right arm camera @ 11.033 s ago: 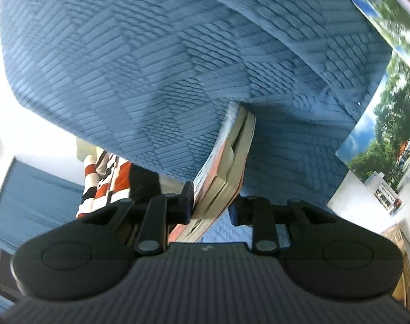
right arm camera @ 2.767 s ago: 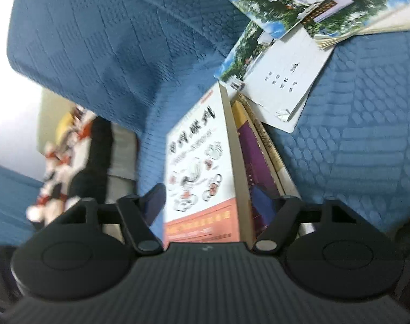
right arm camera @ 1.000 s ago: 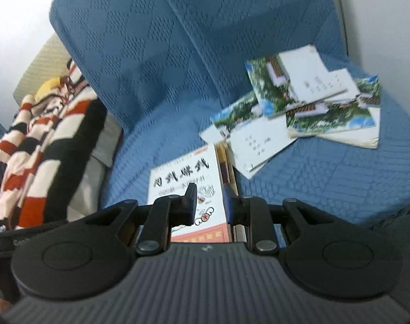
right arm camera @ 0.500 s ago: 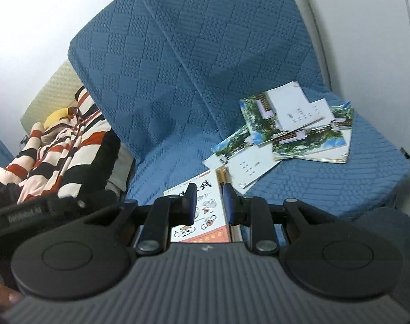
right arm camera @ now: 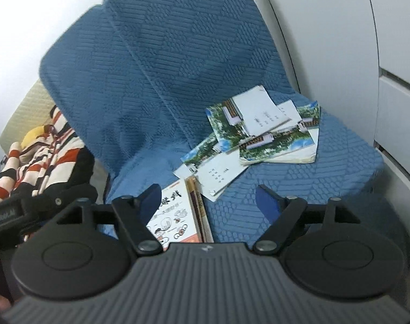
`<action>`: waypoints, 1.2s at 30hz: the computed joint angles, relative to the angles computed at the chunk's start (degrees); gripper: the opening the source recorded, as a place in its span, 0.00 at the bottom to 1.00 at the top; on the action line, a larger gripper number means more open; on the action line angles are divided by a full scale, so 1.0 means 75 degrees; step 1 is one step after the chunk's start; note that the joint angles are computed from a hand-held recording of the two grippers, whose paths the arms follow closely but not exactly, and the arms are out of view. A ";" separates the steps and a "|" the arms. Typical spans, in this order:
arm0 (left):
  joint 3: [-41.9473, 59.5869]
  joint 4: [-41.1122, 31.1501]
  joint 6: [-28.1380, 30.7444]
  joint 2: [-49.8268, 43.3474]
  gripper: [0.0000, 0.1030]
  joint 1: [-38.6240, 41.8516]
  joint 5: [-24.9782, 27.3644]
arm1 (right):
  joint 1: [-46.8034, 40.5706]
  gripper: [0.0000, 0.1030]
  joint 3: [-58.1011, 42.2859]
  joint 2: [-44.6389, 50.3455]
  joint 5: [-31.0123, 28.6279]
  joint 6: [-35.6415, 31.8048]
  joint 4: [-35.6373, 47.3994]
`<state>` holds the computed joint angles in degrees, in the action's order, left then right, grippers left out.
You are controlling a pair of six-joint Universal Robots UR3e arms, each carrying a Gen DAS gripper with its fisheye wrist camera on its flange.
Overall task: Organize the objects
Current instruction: 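Lower the book stack onto the seat and open both grippers, then move the right gripper to the postcard pile and close on a postcard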
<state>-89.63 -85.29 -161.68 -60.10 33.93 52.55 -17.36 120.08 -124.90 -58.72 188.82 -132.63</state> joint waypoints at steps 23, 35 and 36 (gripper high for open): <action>0.1005 0.3840 -0.0927 -0.4676 0.99 -0.1285 0.0485 | 0.1703 0.76 -0.2471 0.5123 -0.1138 0.2191 -0.2342; 0.3426 0.3432 -0.1686 -0.7254 0.98 -0.1619 0.0333 | 0.1643 0.76 -0.3769 0.6853 -0.0736 0.3956 -0.2711; 0.3654 0.3383 -0.1681 -0.7476 0.98 -0.1664 0.0278 | 0.1644 0.76 -0.3895 0.7056 -0.0727 0.4137 -0.2801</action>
<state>-62.23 -59.92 -174.29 -116.17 21.45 54.64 -5.03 90.86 -71.98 -64.17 219.85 -153.64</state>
